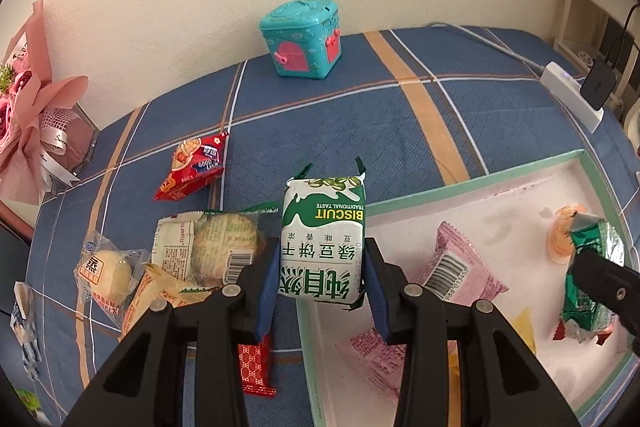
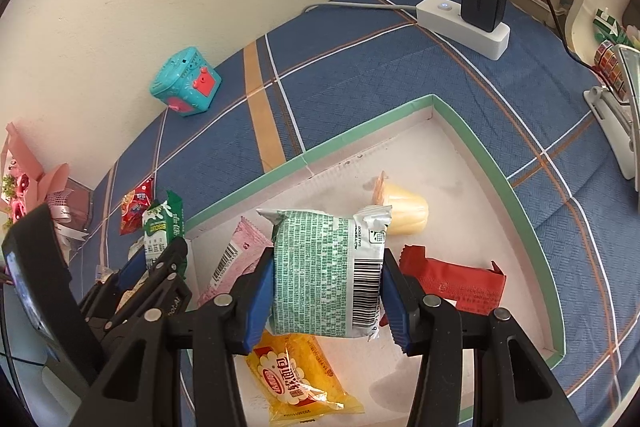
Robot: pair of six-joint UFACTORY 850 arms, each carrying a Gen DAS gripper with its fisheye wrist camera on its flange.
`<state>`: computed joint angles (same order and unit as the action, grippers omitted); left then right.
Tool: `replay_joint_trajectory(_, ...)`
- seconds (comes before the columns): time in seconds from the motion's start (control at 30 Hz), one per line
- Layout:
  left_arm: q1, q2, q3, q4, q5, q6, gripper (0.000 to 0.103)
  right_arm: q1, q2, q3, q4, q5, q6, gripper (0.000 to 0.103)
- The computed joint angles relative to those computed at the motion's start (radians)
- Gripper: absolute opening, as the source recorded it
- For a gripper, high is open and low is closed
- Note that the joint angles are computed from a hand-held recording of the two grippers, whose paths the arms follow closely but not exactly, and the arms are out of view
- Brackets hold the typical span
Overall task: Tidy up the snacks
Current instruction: 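Lift and carry both held packets over the white tray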
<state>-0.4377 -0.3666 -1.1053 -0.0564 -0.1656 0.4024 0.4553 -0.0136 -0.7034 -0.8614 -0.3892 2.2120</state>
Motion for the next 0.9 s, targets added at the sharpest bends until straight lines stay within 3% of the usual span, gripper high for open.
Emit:
replay_joint_trajectory(0.27,-0.011,0.004,0.008,0.175,-0.01,-0.136,0.041,0.0,-0.001,-0.001,0.009,-0.001,0.003,0.052)
replay_joint_trajectory(0.53,-0.027,0.007,0.011,-0.028,-0.052,0.084,0.041,-0.001,0.002,0.001,0.008,-0.001,0.005,0.052)
replay_joint_trajectory(0.67,-0.035,0.005,0.008,0.008,-0.071,0.051,0.041,-0.001,0.004,0.001,0.01,-0.002,0.003,0.052)
replay_joint_trajectory(0.83,-0.017,-0.007,-0.016,-0.231,-0.162,0.254,0.041,-0.003,0.002,0.0,0.018,0.0,-0.003,0.052)
replay_joint_trajectory(0.9,-0.018,-0.013,-0.02,-0.251,-0.185,0.269,0.041,-0.004,0.002,-0.001,0.025,0.0,-0.009,0.052)
